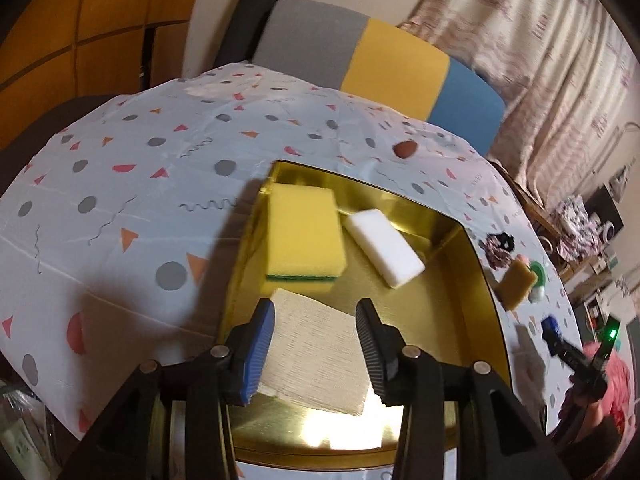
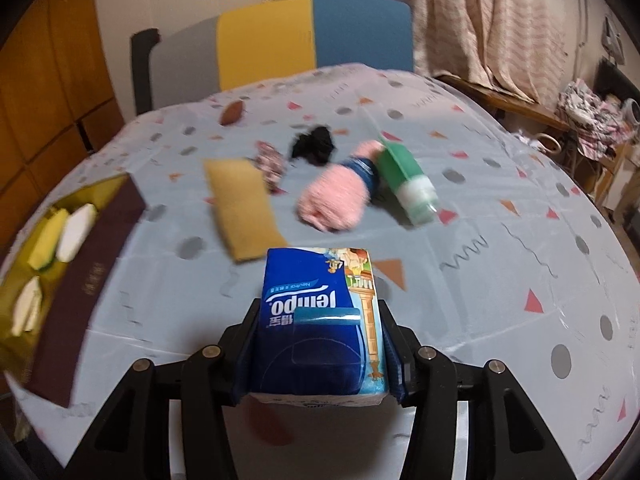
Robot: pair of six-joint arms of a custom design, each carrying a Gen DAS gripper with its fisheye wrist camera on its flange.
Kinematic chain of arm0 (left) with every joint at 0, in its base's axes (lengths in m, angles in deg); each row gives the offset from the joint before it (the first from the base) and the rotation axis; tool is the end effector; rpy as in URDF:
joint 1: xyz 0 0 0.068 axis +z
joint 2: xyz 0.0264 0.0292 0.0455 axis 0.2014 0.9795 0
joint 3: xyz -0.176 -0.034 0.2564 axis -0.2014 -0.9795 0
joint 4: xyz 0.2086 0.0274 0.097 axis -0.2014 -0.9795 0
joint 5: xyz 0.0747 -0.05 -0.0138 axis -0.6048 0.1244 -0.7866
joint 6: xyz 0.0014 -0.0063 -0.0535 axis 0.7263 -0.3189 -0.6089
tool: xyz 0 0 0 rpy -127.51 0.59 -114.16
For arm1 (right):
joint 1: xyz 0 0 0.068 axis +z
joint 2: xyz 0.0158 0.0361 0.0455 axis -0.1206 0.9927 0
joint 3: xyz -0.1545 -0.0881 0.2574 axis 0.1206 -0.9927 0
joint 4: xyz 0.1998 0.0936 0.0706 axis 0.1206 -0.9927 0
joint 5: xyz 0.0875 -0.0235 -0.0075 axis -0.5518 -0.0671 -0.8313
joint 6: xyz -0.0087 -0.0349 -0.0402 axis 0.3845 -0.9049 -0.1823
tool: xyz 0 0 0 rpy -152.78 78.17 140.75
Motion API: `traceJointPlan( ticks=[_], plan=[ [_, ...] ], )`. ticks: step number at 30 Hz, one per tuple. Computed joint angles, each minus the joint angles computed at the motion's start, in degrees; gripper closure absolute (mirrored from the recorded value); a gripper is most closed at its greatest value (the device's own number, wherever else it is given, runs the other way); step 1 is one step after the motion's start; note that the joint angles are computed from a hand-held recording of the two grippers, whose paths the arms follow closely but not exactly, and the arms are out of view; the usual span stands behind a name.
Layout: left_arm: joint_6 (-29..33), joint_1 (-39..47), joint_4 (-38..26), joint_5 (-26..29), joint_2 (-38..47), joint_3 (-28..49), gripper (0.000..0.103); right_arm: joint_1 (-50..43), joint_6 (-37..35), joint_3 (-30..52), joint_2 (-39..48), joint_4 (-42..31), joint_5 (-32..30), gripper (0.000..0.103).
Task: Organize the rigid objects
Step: 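Carry the beige cloth with the left tool into the tray and release it, then lower the blue tissue pack into the tray with the right tool and release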
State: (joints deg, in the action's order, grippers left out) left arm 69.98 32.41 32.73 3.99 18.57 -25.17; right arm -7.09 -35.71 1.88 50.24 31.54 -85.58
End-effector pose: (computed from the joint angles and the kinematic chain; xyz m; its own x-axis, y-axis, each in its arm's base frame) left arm 0.2147 0.0727 0.2598 -0.6506 -0.4605 -0.6038 -0.3426 0.8876 -0.3078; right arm 0.3739 0.0080 0.2106 -0.7388 -0.1476 -0.6575 -0.2763 0.9563 0.0958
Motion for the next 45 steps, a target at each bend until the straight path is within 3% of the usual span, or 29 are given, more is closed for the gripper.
traceJointPlan(
  ticks=[7,15,25,32,36,40,45],
  plan=[
    [0.0,-7.2,0.8,-1.0,-1.1,-0.8,0.061,6.5,3.5,0.6,-5.1,-3.7,-3.0,0.051],
    [0.5,-10.3,1.1,-2.3,-2.7,-1.8,0.061,19.2,5.4,8.1,-4.3,-10.0,-3.3,0.05],
    [3.4,-4.8,-0.1,1.0,-5.7,-3.1,0.061,31.2,3.5,33.3,12.1,-22.7,5.5,0.05],
    [5.0,0.7,-1.3,4.4,-7.1,-3.8,0.061,33.5,2.8,53.8,25.8,-34.5,11.3,0.05],
    [5.7,3.1,-1.8,5.9,-6.9,-4.0,0.061,33.8,4.4,60.8,30.4,-37.6,14.5,0.049],
    [5.3,3.4,-1.7,6.3,-6.5,-4.0,0.061,33.4,5.4,61.0,30.5,-36.3,15.6,0.039],
    [3.8,1.2,-0.6,6.8,-5.6,-4.1,0.061,32.0,8.4,48.8,22.7,-27.0,11.8,0.025]
  ],
)
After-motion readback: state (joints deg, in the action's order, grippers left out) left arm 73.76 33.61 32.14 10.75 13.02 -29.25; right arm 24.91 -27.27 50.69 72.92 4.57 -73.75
